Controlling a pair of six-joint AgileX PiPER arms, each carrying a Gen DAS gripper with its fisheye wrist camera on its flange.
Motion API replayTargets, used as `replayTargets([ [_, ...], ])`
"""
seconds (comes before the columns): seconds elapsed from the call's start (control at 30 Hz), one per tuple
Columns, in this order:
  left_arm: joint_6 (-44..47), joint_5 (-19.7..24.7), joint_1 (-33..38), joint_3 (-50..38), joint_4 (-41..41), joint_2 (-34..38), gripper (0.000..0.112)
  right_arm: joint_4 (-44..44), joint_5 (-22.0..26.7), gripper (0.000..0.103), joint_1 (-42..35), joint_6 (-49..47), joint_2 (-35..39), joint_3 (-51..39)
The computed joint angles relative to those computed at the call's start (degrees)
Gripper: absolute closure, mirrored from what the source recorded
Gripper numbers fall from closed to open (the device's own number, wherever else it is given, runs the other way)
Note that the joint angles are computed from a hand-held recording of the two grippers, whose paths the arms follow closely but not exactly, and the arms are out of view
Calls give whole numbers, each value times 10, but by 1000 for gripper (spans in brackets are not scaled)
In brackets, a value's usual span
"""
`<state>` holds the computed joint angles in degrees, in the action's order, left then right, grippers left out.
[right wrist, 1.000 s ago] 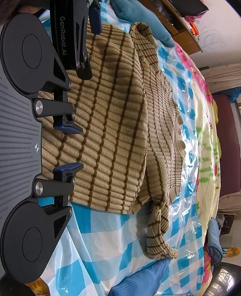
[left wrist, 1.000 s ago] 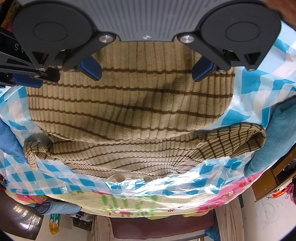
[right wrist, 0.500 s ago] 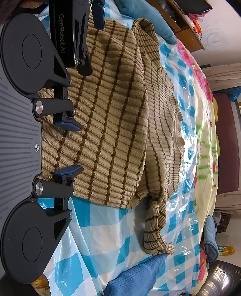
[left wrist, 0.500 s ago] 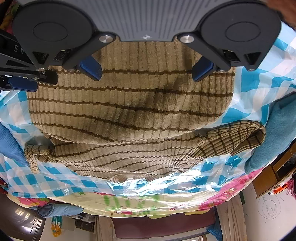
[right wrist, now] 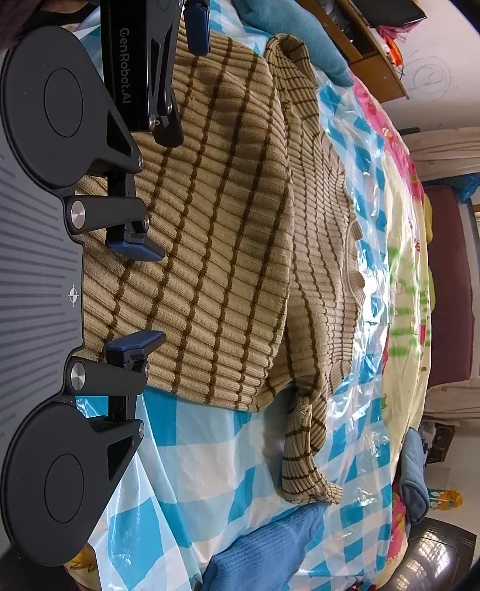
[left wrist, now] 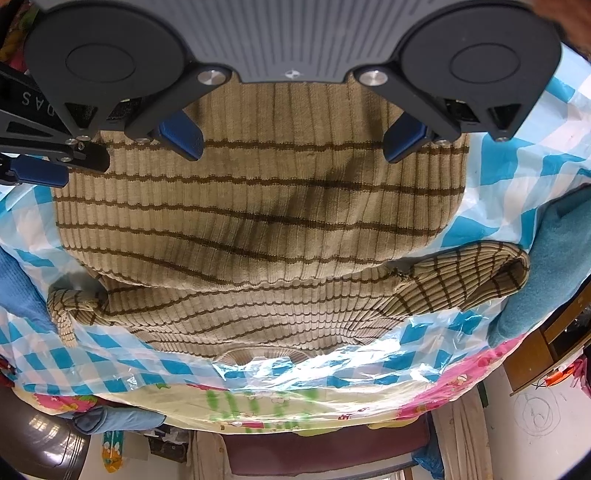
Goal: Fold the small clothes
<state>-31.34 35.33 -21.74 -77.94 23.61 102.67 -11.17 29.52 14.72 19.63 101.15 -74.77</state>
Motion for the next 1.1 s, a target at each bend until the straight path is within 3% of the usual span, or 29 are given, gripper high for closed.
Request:
replayTargets([
  [0.47,11,0,3,-4,-11,4,9,-24,1,62,-6,21,2,-5],
  [0.77,43,10,0,-60,-22,26,9,-12,13,62,-40,1,13,-52],
  [0.93,74,27,1,-131,-43,64,9,50,39,62,-94,-50,48,-124],
  [1.1,111,54,-5,-237,-71,130,9,42,81,62,-150,-48,129,-263],
])
